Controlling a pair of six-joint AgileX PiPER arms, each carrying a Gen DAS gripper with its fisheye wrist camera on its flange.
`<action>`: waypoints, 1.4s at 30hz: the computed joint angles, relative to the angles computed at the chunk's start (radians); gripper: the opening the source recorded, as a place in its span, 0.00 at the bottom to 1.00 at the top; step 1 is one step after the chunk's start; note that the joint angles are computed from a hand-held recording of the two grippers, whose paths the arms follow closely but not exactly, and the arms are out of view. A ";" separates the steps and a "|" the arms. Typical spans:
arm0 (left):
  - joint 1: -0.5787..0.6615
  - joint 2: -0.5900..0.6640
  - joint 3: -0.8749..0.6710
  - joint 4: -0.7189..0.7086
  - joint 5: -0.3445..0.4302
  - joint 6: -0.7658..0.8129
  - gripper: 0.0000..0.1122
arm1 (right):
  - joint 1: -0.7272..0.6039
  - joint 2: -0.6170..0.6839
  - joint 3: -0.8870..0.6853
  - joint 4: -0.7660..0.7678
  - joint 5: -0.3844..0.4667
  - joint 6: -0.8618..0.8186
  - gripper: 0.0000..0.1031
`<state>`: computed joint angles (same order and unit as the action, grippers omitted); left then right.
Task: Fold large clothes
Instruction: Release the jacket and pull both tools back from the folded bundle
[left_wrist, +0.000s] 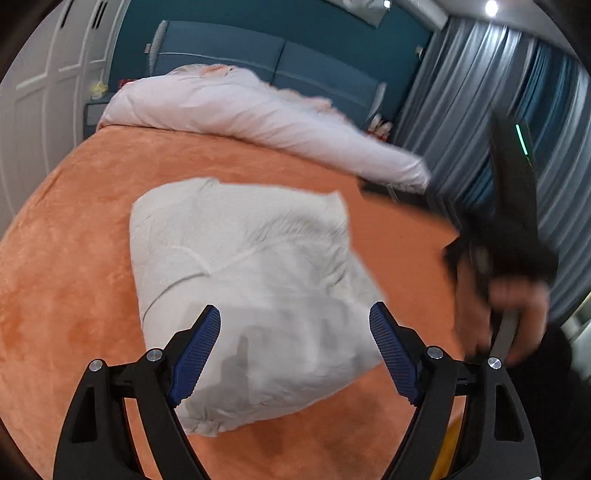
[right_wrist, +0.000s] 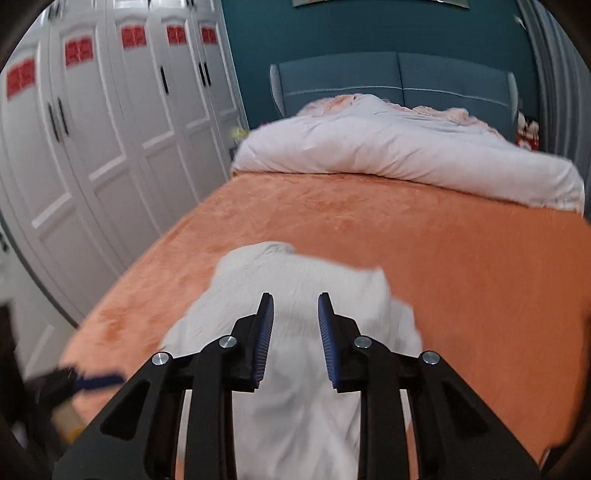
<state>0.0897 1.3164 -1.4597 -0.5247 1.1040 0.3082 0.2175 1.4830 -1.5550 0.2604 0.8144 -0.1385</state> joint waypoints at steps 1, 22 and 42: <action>-0.032 0.002 0.020 0.069 -0.030 -0.036 0.69 | 0.018 0.060 -0.081 -0.050 0.021 0.049 0.24; 0.184 0.031 0.257 0.159 -0.072 0.120 0.66 | 0.071 0.079 0.143 -0.036 -0.078 0.233 0.07; -0.314 -0.218 0.273 0.663 -0.061 -0.534 0.66 | 0.541 -0.399 0.567 -0.698 0.110 0.991 0.34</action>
